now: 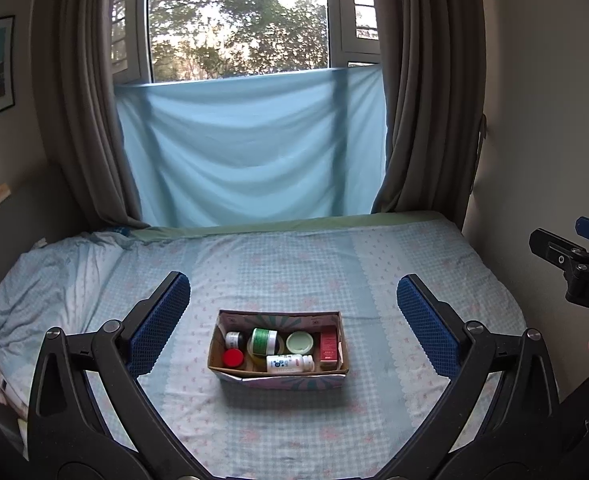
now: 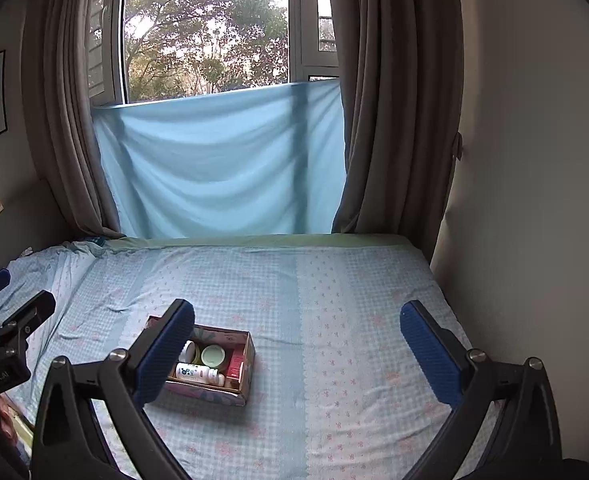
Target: Organize rigid objects
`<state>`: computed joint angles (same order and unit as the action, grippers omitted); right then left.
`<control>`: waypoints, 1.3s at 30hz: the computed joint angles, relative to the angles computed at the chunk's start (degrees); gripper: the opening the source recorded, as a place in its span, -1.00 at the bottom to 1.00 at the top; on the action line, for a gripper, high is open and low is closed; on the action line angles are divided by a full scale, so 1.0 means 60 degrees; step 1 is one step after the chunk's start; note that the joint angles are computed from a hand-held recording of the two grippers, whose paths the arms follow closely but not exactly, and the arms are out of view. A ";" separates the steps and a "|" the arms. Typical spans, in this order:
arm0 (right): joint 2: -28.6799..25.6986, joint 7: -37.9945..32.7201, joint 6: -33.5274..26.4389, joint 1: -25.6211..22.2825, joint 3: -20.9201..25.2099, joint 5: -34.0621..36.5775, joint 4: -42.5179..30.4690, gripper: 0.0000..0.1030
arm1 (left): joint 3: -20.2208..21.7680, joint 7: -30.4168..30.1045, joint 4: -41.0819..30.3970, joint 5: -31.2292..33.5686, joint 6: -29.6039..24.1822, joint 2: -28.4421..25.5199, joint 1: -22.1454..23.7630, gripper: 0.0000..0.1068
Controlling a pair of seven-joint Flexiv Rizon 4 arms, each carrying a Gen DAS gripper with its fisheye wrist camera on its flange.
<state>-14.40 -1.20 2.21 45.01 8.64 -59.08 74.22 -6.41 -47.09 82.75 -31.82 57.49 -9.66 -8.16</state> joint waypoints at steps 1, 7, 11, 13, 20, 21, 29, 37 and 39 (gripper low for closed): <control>0.0030 0.0045 -0.0002 0.0010 0.0006 -0.0037 0.0046 0.99 | -0.0012 0.0034 0.0050 -0.0042 0.0067 0.0017 -0.0011 0.93; 0.0073 0.0079 -0.0159 0.0037 0.0042 -0.0125 0.0077 0.99 | -0.0005 0.0083 0.0167 -0.0049 0.0172 0.0097 -0.0062 0.93; 0.0104 0.0137 -0.0220 0.0059 0.0063 -0.0205 0.0114 0.99 | -0.0005 0.0121 0.0230 -0.0138 0.0176 0.0146 -0.0069 0.93; 0.0100 0.0136 -0.0258 0.0076 0.0070 -0.0244 0.0106 0.99 | -0.0005 0.0139 0.0237 -0.0160 0.0205 0.0142 -0.0076 0.93; 0.0169 0.0124 -0.0208 0.0028 0.0088 -0.0317 0.0214 0.99 | -0.0022 0.0191 0.0254 -0.0228 0.0272 0.0126 -0.0090 0.93; 0.0168 0.0123 -0.0209 0.0019 0.0095 -0.0308 0.0212 0.99 | -0.0024 0.0193 0.0261 -0.0227 0.0305 0.0119 -0.0097 0.93; 0.0185 0.0104 -0.0189 -0.0034 0.0110 -0.0261 0.0226 0.99 | -0.0055 0.0162 0.0184 -0.0265 0.0359 0.0039 -0.0092 0.93; 0.0189 0.0062 -0.0168 -0.0124 0.0098 -0.0187 0.0204 0.99 | -0.0083 0.0085 0.0118 -0.0179 0.0439 -0.0052 -0.0114 0.93; 0.0202 0.0044 -0.0150 -0.0138 0.0101 -0.0175 0.0216 0.99 | -0.0098 0.0108 0.0102 -0.0194 0.0424 -0.0074 -0.0103 0.93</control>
